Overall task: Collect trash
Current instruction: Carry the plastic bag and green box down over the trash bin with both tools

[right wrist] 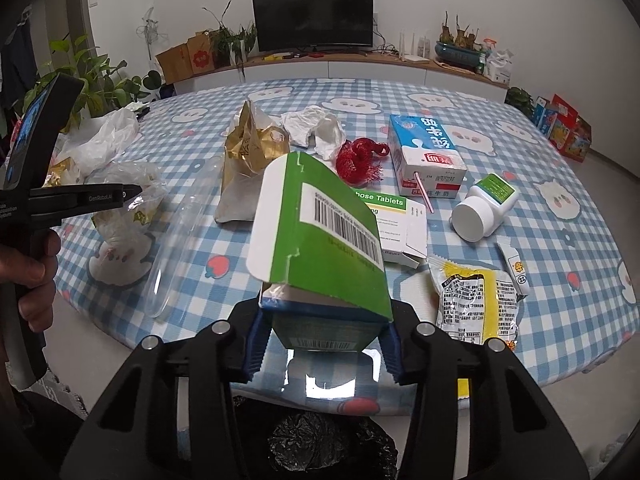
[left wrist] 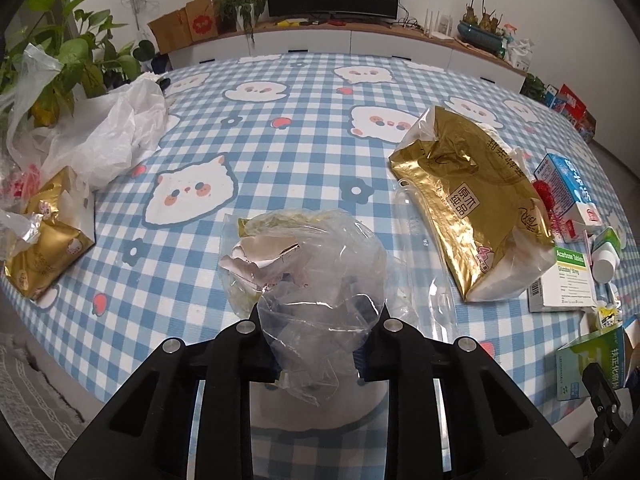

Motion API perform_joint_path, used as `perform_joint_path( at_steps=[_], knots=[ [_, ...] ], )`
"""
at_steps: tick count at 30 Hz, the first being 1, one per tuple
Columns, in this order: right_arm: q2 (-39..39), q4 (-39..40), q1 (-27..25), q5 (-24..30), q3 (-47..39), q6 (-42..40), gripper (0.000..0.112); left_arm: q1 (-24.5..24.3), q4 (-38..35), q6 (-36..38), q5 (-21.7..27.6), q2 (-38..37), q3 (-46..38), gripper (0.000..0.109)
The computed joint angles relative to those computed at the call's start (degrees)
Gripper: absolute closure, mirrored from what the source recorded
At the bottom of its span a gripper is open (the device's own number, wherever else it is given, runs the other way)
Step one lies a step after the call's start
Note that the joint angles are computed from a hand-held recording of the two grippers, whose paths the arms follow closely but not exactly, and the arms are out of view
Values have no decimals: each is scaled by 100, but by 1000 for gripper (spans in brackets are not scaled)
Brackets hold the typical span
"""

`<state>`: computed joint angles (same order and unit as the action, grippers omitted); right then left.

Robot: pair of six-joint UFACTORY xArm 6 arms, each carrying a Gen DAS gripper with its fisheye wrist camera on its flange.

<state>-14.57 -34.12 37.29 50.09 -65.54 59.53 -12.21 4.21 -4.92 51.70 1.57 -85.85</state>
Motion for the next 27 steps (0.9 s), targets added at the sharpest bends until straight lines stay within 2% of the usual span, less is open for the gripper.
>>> perform_joint_path(
  at_steps=[12, 27],
  knots=[
    [-421, -300, 560, 510, -80, 293, 68, -52, -191, 116, -35, -1369, 991, 84],
    [-961, -802, 1721, 1619, -172, 984, 68, -205, -320, -21, 386, -3339, 2419, 84]
  ],
)
